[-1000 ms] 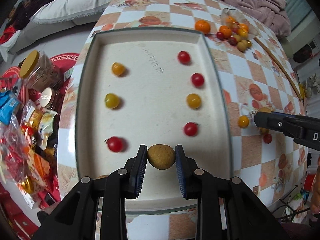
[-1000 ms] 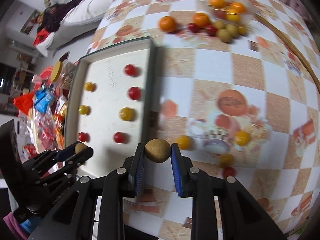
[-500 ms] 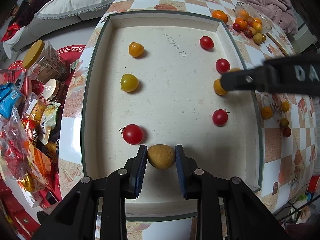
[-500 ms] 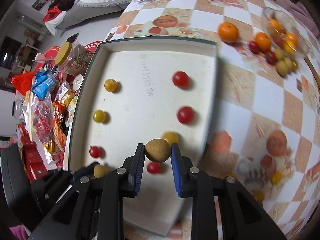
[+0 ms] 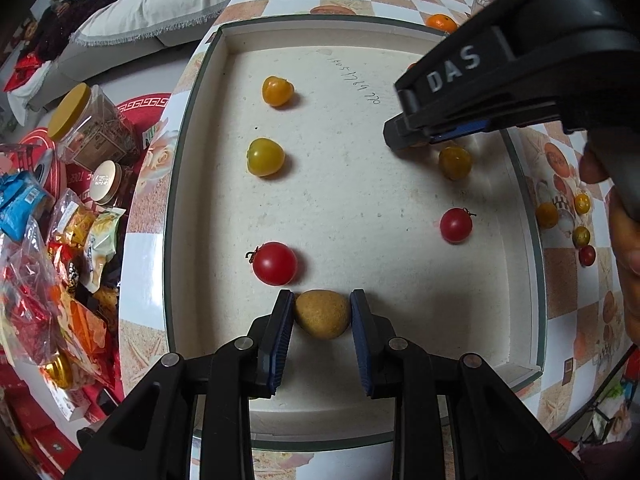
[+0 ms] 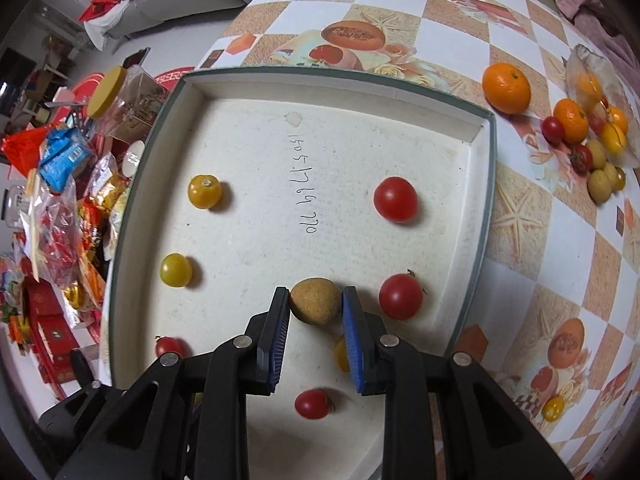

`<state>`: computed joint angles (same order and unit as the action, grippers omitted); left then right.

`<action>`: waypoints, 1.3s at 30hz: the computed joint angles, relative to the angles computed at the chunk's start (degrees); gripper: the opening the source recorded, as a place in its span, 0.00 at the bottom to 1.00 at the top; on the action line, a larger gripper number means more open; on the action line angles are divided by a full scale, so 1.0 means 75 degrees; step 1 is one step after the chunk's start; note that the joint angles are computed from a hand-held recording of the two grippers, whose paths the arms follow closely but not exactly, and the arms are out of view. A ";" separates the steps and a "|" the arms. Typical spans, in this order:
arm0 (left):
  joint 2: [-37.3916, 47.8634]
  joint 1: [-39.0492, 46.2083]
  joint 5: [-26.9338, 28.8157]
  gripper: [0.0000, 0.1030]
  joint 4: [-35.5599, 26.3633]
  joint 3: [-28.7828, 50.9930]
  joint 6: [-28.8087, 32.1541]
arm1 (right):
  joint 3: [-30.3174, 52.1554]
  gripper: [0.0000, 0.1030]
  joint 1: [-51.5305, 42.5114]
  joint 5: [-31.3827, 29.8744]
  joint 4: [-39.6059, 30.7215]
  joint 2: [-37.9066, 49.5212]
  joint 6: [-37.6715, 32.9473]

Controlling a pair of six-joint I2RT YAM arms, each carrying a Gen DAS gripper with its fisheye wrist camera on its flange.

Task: Organize fruits
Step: 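Carry both brown fruits into the white tray and open both tools, then grasp a yellow cherry tomato with left tool while right tool grasps another yellow one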

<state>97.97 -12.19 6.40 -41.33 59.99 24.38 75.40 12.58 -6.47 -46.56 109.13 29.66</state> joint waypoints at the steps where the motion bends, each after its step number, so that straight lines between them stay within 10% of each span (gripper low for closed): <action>1: -0.0013 -0.0014 -0.0024 0.29 0.0019 -0.0018 0.0007 | 0.0025 0.28 0.0019 0.0048 0.0007 0.0017 -0.0016; 9: -0.0180 -0.0138 -0.0201 0.34 0.0157 -0.0195 0.0084 | 0.0418 0.59 0.0084 0.0060 -0.0194 0.0282 -0.0218; 12: -0.0502 -0.0241 -0.0355 0.70 0.0311 -0.0394 -0.0053 | 0.0343 0.64 -0.0003 -0.0165 -0.0091 0.0192 -0.0147; 21: -0.0658 -0.0494 -0.0463 0.70 0.0055 -0.0259 0.0046 | -0.0030 0.82 -0.0313 -0.0401 0.0055 -0.0663 -0.0019; 39: -0.0771 -0.2137 -0.0010 0.70 -0.0465 0.0624 -0.0284 | -0.3886 0.82 -0.3560 0.0107 -0.0727 -0.4446 -0.0234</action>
